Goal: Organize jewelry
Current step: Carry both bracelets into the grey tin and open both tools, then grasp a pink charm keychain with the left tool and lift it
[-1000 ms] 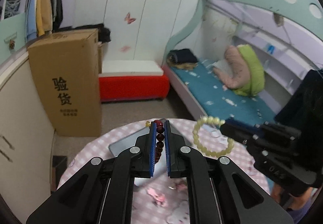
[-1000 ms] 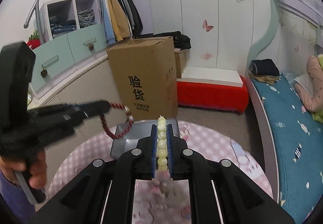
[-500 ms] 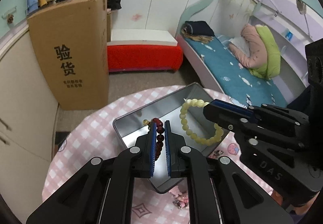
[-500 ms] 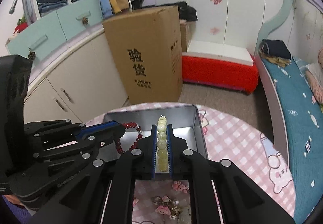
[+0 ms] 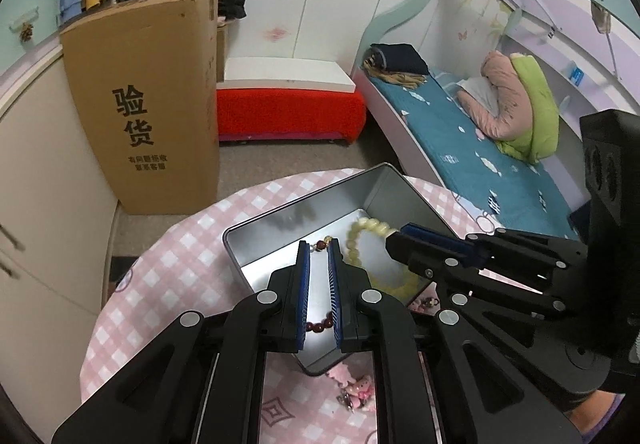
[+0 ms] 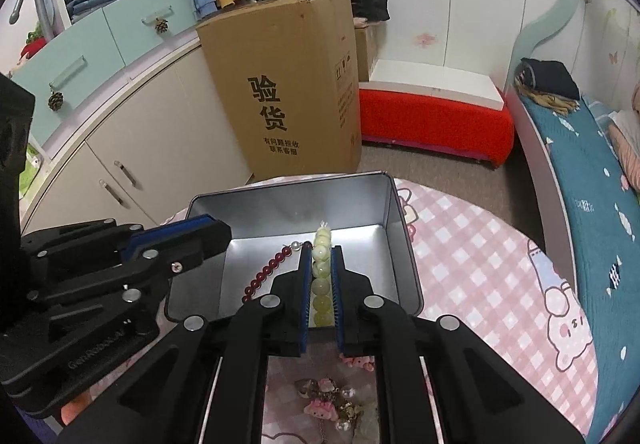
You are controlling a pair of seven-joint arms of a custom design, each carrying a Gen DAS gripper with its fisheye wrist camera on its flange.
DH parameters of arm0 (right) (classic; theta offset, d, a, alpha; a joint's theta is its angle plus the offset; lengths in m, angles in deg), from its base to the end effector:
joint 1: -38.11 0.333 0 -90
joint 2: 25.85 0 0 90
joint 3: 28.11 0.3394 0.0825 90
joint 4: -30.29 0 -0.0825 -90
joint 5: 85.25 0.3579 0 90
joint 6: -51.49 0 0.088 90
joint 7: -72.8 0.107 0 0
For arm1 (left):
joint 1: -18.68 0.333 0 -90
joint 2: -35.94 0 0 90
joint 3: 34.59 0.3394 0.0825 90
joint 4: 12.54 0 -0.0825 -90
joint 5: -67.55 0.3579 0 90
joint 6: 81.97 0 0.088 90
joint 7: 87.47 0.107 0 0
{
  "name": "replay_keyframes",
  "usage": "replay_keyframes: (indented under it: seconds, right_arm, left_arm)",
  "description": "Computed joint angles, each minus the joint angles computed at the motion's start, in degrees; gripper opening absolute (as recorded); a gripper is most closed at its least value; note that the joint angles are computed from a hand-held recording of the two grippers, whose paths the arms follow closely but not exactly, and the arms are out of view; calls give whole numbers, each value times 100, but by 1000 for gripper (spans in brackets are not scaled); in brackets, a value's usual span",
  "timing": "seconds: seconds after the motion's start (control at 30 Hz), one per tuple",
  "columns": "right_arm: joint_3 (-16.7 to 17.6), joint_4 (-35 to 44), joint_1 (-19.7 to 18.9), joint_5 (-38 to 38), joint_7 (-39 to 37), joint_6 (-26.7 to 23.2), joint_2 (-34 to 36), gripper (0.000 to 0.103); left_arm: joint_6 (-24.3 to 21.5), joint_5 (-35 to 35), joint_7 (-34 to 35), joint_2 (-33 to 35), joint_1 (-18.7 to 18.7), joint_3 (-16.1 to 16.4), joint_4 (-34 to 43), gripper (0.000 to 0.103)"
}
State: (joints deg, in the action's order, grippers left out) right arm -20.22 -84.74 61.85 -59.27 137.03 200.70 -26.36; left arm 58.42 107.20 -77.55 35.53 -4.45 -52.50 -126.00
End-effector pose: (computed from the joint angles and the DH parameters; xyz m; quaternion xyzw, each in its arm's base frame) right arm 0.4914 0.2923 0.5598 -0.8508 0.4049 -0.0708 0.3275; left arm 0.4291 -0.3738 0.5540 -0.7376 0.5764 -0.2870 0.2033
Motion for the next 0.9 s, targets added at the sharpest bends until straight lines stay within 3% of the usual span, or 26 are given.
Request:
replay_keyframes:
  seconds: [0.07,0.13,0.17,0.2,0.27,0.4,0.47,0.7,0.9]
  right_arm:
    - [-16,-25,-13,126,-37,-2,-35,12]
    - [-31,-81,-27,154,-37,-14,-109,12]
    - [-40,-113,-33,194,-69,-8,-151,15]
    - [-55,-171,-43,261,-121,18,-223,16]
    - [-107,-297,-62,468,-281,43,-400,26]
    - [-202,-556,-102,660,-468,100,-766,27]
    - [-272,-793,-122,792,-604,184,-1024,37]
    - [-468,-1697,-238,855,-802,405,-1734,39]
    - [-569,-2244,-296,836,-724,393,-1956,40]
  left_arm:
    - [-53,26,-31,-24,-23,-24,2,13]
    - [-147,88,-105,-57,-56,-56,12,25]
    - [-226,172,-193,-87,-75,-78,14,47]
    - [-438,367,-400,-128,-105,-122,38,55]
    - [-512,634,-631,-257,-140,-175,-22,59]
    - [-835,814,-900,-443,-230,-341,-59,64]
    - [-1059,943,-1158,-517,-301,-464,-80,66]
    - [-1819,1214,-2029,-450,-637,-808,-162,68]
    - [-1664,1075,-2160,99,-927,-682,-65,68]
